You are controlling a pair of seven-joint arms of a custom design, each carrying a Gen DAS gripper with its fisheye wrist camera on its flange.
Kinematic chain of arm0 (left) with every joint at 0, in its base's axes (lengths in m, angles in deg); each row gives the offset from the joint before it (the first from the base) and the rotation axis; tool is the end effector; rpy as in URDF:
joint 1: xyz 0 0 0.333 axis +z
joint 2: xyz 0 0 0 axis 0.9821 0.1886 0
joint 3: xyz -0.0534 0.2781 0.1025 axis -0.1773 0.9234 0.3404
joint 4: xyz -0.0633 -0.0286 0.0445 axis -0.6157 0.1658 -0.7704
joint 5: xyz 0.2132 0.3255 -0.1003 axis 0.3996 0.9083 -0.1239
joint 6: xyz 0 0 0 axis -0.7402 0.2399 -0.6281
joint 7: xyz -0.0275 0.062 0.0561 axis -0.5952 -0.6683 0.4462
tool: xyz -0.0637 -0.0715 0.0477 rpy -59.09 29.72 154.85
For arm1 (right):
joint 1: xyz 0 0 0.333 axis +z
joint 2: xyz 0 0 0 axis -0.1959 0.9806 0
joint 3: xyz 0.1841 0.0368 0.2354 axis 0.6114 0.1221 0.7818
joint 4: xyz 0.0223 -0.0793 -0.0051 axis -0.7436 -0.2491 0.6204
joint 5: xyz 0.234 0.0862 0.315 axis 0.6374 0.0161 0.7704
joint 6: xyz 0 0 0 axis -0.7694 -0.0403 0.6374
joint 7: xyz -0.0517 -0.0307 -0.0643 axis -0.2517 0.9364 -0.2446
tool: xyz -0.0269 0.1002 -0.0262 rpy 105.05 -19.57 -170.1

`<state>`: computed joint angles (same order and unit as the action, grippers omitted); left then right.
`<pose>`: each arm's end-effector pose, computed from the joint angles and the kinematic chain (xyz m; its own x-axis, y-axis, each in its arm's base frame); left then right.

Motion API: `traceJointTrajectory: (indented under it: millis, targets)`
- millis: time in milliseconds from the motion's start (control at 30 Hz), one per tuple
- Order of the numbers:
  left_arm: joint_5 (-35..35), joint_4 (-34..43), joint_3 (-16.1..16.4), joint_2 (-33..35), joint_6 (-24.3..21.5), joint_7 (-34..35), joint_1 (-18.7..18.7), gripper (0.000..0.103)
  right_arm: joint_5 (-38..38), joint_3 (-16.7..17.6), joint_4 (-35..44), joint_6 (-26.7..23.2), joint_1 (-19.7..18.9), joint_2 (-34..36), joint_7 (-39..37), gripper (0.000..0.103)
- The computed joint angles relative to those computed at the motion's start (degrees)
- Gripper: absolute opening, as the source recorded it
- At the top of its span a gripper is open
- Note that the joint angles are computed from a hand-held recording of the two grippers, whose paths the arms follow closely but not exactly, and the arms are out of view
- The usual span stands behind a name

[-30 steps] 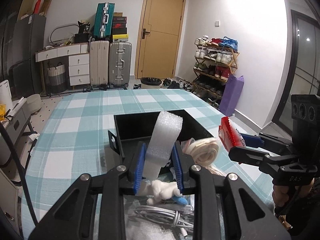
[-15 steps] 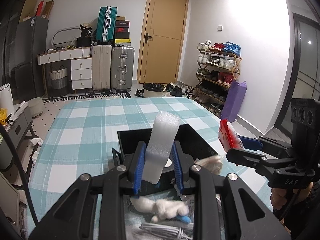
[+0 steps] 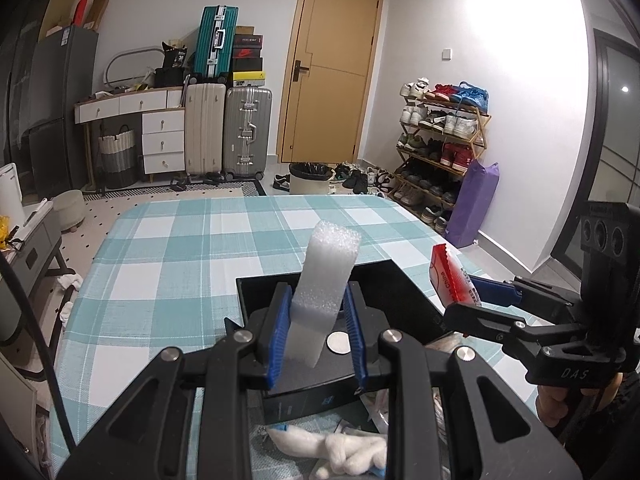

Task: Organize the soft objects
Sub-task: 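Lower the packet into the black box with the right gripper while the left drops the bubble wrap in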

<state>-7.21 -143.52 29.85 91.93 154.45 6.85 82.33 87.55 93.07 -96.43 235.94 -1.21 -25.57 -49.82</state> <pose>0.6609 -0.2266 0.4853 -0.3471 -0.9253 0.1530 -0.5103 0.0495 -0.8586 0.6426 0.1518 0.4697 0.4724 -0.8544 -0.2165 -0.5100 -0.0646 -0.8577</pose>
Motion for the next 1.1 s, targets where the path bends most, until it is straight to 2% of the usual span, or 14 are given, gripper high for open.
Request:
traceJointTrajectory:
  millis: [133, 633, 733, 767, 833, 867, 900, 933, 967, 1000, 1033, 1100]
  targets:
    - [1.29, 1.58, 2.60, 1.07, -1.01, -0.90, -2.47, 0.025, -1.97, 0.03, 0.99, -0.08, 0.06, 1.04, 1.69, 0.053]
    - [0.75, 6.69, 4.47, 5.20, -6.88, 1.11, -4.74, 0.025, -13.11, 1.24, 4.79, -0.13, -1.17, 5.78, 11.85, 0.054]
    - [-0.07, 7.37, 4.55, 5.34, -9.02, 1.92, -4.92, 0.028, -15.09, 1.44, 5.07, 0.93, -1.14, 6.25, 13.84, 0.061]
    - [-0.30, 7.30, 4.90, 5.16, -9.42, 1.88, -5.24, 0.030, -15.62, 1.58, 4.66, 2.14, -1.03, 6.05, 14.21, 0.066]
    - [0.25, 6.75, 7.07, 4.43, -9.50, 0.41, -6.93, 0.058, -15.15, 2.41, 4.13, 3.24, -1.66, 5.66, 13.77, 0.075]
    - [0.24, 6.05, 7.48, 3.93, -8.98, -0.12, -7.23, 0.058, -15.12, 2.57, 3.69, 3.50, -1.85, 5.32, 13.88, 0.084]
    - [-0.48, 5.68, 6.40, 3.79, -8.88, 0.76, -6.30, 0.058, -15.42, 2.50, 2.92, 3.78, -1.84, 4.74, 14.38, 0.091]
    - [-1.09, 5.31, 5.62, 3.51, -9.13, 1.49, -5.64, 0.059, -15.25, 2.61, 2.35, 4.38, -1.91, 4.33, 14.37, 0.093]
    - [-0.90, 4.82, 6.25, 2.92, -9.51, 1.11, -6.14, 0.061, -15.61, 2.42, 1.74, 5.00, -1.75, 3.94, 14.98, 0.096]
    - [-0.41, 4.32, 7.27, 2.42, -9.42, 0.38, -6.95, 0.071, -16.04, 2.24, 1.18, 5.32, -1.66, 3.61, 15.59, 0.099]
    - [0.29, 3.54, 8.53, 1.79, -8.87, -0.79, -7.92, 0.087, -16.31, 2.15, 0.60, 5.55, -1.68, 3.24, 15.98, 0.100]
    - [2.16, 0.81, 11.54, 0.00, -5.81, -4.53, -10.09, 0.099, -18.48, 1.26, -0.83, 5.70, -1.14, 2.37, 18.27, 0.102]
